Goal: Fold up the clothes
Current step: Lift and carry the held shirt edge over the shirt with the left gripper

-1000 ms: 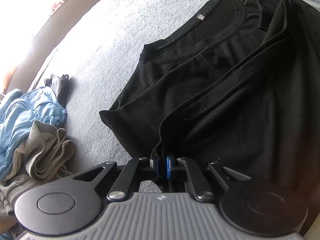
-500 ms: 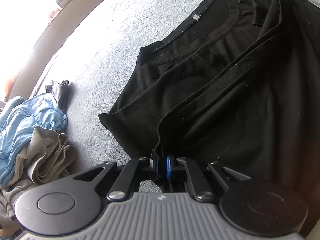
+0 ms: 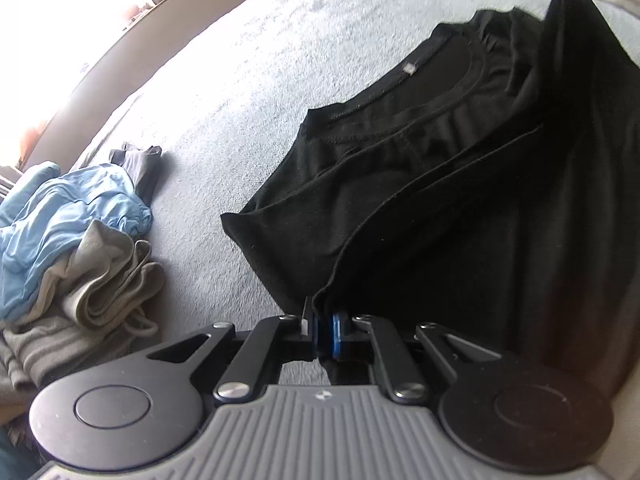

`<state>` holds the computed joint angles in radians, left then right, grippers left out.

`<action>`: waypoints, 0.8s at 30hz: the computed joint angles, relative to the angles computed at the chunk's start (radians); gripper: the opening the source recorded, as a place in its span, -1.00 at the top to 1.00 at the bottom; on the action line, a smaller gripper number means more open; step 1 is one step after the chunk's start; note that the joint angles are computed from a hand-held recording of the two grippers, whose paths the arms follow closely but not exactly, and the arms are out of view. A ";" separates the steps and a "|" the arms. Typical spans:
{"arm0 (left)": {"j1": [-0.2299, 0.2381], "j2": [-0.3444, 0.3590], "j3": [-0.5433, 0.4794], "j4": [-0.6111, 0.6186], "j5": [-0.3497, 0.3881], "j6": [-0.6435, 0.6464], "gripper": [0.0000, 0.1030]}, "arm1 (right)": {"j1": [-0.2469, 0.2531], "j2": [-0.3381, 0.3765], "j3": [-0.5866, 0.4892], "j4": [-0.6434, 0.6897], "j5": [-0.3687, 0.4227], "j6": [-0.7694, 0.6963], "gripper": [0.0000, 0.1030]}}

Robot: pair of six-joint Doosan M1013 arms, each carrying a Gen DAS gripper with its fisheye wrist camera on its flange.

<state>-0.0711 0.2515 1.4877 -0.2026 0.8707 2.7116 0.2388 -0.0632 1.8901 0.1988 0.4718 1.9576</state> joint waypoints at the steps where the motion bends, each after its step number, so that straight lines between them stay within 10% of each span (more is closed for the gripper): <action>1: 0.006 -0.002 -0.006 -0.011 0.017 0.006 0.87 | 0.007 -0.007 0.001 -0.028 -0.007 0.042 0.94; 10: 0.049 0.062 -0.164 -0.072 0.208 -0.122 0.87 | 0.022 0.001 -0.023 -0.182 -0.037 0.265 0.94; 24: 0.043 0.187 -0.311 -0.073 0.263 -0.237 0.87 | -0.008 0.088 -0.065 -0.226 -0.048 0.338 0.94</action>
